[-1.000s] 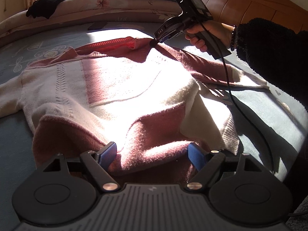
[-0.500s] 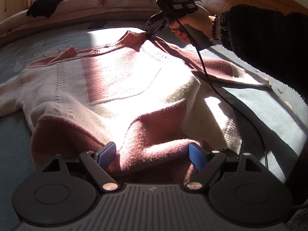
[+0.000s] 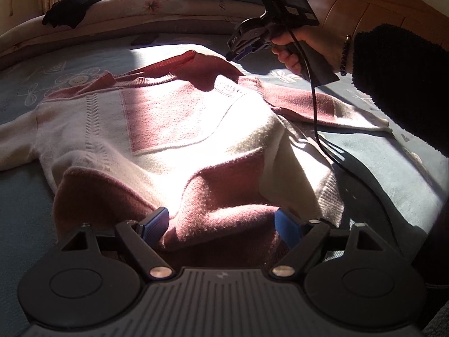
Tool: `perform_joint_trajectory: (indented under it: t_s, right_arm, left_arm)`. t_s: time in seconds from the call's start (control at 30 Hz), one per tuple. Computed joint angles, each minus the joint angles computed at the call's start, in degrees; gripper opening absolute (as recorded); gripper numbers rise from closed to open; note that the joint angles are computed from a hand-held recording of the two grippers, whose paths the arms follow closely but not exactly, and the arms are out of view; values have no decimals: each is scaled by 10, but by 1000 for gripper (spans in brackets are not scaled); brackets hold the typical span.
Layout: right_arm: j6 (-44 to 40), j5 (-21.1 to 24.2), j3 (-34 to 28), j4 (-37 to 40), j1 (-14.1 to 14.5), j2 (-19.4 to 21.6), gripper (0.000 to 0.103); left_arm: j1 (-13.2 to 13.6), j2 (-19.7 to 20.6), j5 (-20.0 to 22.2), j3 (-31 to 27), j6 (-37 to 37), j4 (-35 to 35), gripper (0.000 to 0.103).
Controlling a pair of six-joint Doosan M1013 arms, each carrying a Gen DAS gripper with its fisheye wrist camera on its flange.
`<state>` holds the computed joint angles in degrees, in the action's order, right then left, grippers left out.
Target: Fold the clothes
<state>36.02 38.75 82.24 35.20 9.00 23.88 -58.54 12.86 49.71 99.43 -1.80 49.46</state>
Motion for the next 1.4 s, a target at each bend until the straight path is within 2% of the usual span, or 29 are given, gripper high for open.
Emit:
perform_joint_trajectory:
  t_s: [0.37, 0.5, 0.63, 0.73, 0.93, 1.03, 1.23, 1.33, 1.4]
  right_arm:
    - [-39, 131, 107, 67, -86, -124, 23]
    - [-62, 150, 163, 88, -119, -168, 25]
    - [-111, 140, 226, 116, -150, -213, 27]
    - [-127, 152, 259, 146, -171, -230, 30]
    - [-112, 161, 294, 187, -183, -226, 31]
    - [-148, 147, 310, 220, -178, -219, 38]
    - [-212, 122, 335, 310, -185, -195, 43]
    - [-211, 87, 334, 261, -179, -204, 43]
    - [-228, 79, 335, 265, -184, -211, 54]
  left_arm:
    - [-50, -8, 118, -30, 12, 15, 83]
    - [-69, -13, 152, -33, 13, 19, 83]
    - [-86, -15, 185, -35, 9, 16, 83]
    - [-99, -14, 201, -37, 2, 19, 83]
    - [-123, -7, 217, -42, -17, 35, 83]
    - [-129, 5, 235, -52, -9, 24, 83]
    - [-127, 33, 259, -74, 43, 8, 83]
    - [-116, 49, 245, -87, 87, -4, 83]
    - [-108, 66, 242, -101, 125, -1, 83]
